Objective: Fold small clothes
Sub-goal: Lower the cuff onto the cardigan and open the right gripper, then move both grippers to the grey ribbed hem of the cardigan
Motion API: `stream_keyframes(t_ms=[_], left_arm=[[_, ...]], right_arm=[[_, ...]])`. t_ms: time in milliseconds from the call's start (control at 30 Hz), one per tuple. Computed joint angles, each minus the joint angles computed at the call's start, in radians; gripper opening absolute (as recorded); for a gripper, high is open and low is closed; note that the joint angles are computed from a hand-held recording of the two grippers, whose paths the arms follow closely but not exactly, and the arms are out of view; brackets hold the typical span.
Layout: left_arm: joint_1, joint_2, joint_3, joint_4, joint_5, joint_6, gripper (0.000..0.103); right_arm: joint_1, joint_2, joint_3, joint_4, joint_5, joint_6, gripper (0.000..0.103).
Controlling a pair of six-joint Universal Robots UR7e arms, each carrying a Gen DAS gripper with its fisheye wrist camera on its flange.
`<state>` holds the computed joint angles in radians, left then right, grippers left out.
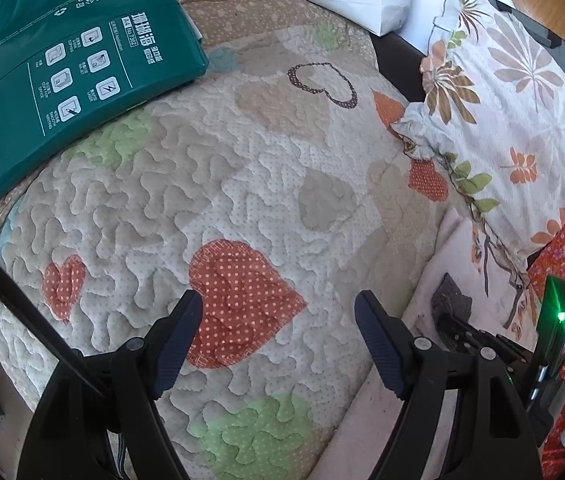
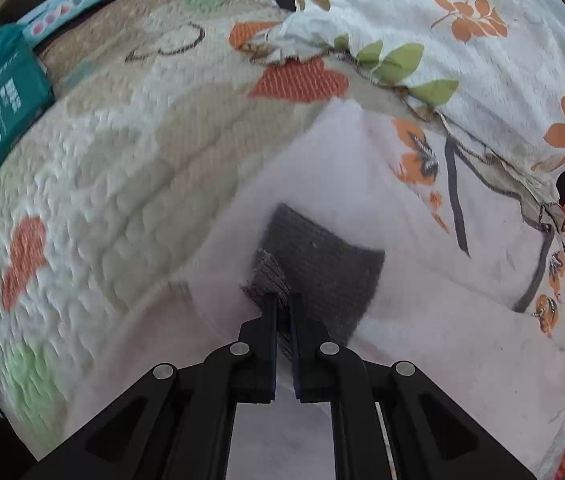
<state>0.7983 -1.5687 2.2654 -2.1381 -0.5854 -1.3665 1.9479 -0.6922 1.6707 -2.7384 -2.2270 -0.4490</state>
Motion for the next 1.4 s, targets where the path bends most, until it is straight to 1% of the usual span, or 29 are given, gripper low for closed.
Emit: stream_keyframes(t_ms=[100, 133, 200, 233, 267, 367, 400, 433, 467, 500, 567, 633, 667, 700, 767, 800, 900, 933, 967, 1000, 1067, 1133, 1200, 1267, 1300, 1367, 1400], left_arm=[[-0.002, 0.011, -0.007, 0.003, 0.003, 0.011, 0.077], [-0.003, 0.015, -0.009, 0.005, 0.003, 0.015, 0.077], [-0.005, 0.024, -0.013, 0.009, 0.003, 0.025, 0.077], [-0.006, 0.028, -0.015, 0.015, 0.005, 0.026, 0.077], [-0.007, 0.033, -0.018, 0.024, 0.009, 0.024, 0.077], [-0.008, 0.047, -0.023, 0.028, 0.01, 0.03, 0.077], [-0.01, 0.055, -0.024, 0.024, 0.01, 0.036, 0.077], [-0.012, 0.061, -0.024, 0.021, 0.01, 0.041, 0.077], [-0.015, 0.069, -0.024, 0.017, 0.009, 0.047, 0.077], [-0.02, 0.079, -0.023, 0.009, 0.008, 0.058, 0.077], [-0.036, 0.102, -0.019, -0.008, 0.01, 0.084, 0.077], [-0.06, 0.131, -0.013, -0.031, 0.012, 0.12, 0.077], [-0.07, 0.144, -0.008, -0.042, 0.01, 0.136, 0.077], [-0.081, 0.162, -0.004, -0.061, 0.006, 0.161, 0.077], [-0.092, 0.19, -0.002, -0.078, -0.002, 0.189, 0.077], [-0.093, 0.207, -0.005, -0.081, -0.008, 0.201, 0.077], [-0.09, 0.246, -0.017, -0.075, -0.02, 0.204, 0.077], [-0.087, 0.257, -0.022, -0.077, -0.024, 0.209, 0.077], [-0.086, 0.268, -0.026, -0.075, -0.027, 0.213, 0.077], [-0.089, 0.288, -0.034, -0.06, -0.022, 0.214, 0.077], [-0.099, 0.314, -0.044, -0.038, -0.013, 0.224, 0.077], [-0.107, 0.341, -0.051, -0.053, -0.019, 0.269, 0.077], [-0.108, 0.363, -0.058, -0.066, -0.032, 0.299, 0.077], [-0.098, 0.38, -0.07, -0.048, -0.043, 0.296, 0.077], [-0.091, 0.388, -0.077, -0.035, -0.05, 0.29, 0.077], [-0.069, 0.399, -0.086, -0.027, -0.079, 0.285, 0.077], [-0.062, 0.404, -0.086, -0.034, -0.084, 0.287, 0.08]], right_arm=[[0.001, 0.022, -0.025, -0.004, 0.033, 0.029, 0.006], [0.0, 0.03, -0.032, -0.003, 0.043, 0.035, 0.009], [-0.001, 0.044, -0.037, -0.004, 0.052, 0.046, 0.021], [-0.006, 0.039, -0.036, 0.004, 0.08, 0.052, 0.034], [-0.012, 0.026, -0.032, 0.017, 0.114, 0.06, 0.038], [-0.021, -0.032, 0.003, 0.032, 0.18, 0.088, 0.04], [-0.028, -0.066, 0.019, 0.041, 0.2, 0.106, 0.041], [-0.032, -0.088, 0.03, 0.044, 0.207, 0.121, 0.045], [-0.042, -0.117, 0.044, 0.048, 0.218, 0.138, 0.047], [-0.06, -0.161, 0.07, 0.048, 0.232, 0.157, 0.047], [-0.093, -0.232, 0.122, 0.03, 0.223, 0.18, 0.047], [-0.129, -0.292, 0.171, -0.009, 0.193, 0.197, 0.047], [-0.158, -0.329, 0.203, -0.042, 0.166, 0.212, 0.047], [-0.185, -0.36, 0.224, -0.059, 0.158, 0.229, 0.047], [-0.255, -0.431, 0.264, -0.073, 0.16, 0.283, 0.047], [-0.277, -0.452, 0.277, -0.083, 0.159, 0.295, 0.047], [-0.371, -0.557, 0.334, -0.09, 0.255, 0.316, 0.045], [-0.382, -0.579, 0.345, -0.093, 0.266, 0.315, 0.045], [-0.386, -0.596, 0.355, -0.102, 0.248, 0.316, 0.047], [-0.385, -0.61, 0.367, -0.126, 0.212, 0.309, 0.047], [-0.39, -0.618, 0.371, -0.153, 0.203, 0.301, 0.047], [-0.395, -0.627, 0.369, -0.178, 0.205, 0.302, 0.047], [-0.384, -0.615, 0.351, -0.186, 0.198, 0.301, 0.046], [-0.356, -0.572, 0.317, -0.195, 0.148, 0.261, 0.028], [-0.344, -0.545, 0.297, -0.194, 0.126, 0.239, 0.026], [-0.333, -0.503, 0.27, -0.2, 0.097, 0.219, 0.026], [-0.328, -0.474, 0.25, -0.201, 0.084, 0.214, 0.026]])
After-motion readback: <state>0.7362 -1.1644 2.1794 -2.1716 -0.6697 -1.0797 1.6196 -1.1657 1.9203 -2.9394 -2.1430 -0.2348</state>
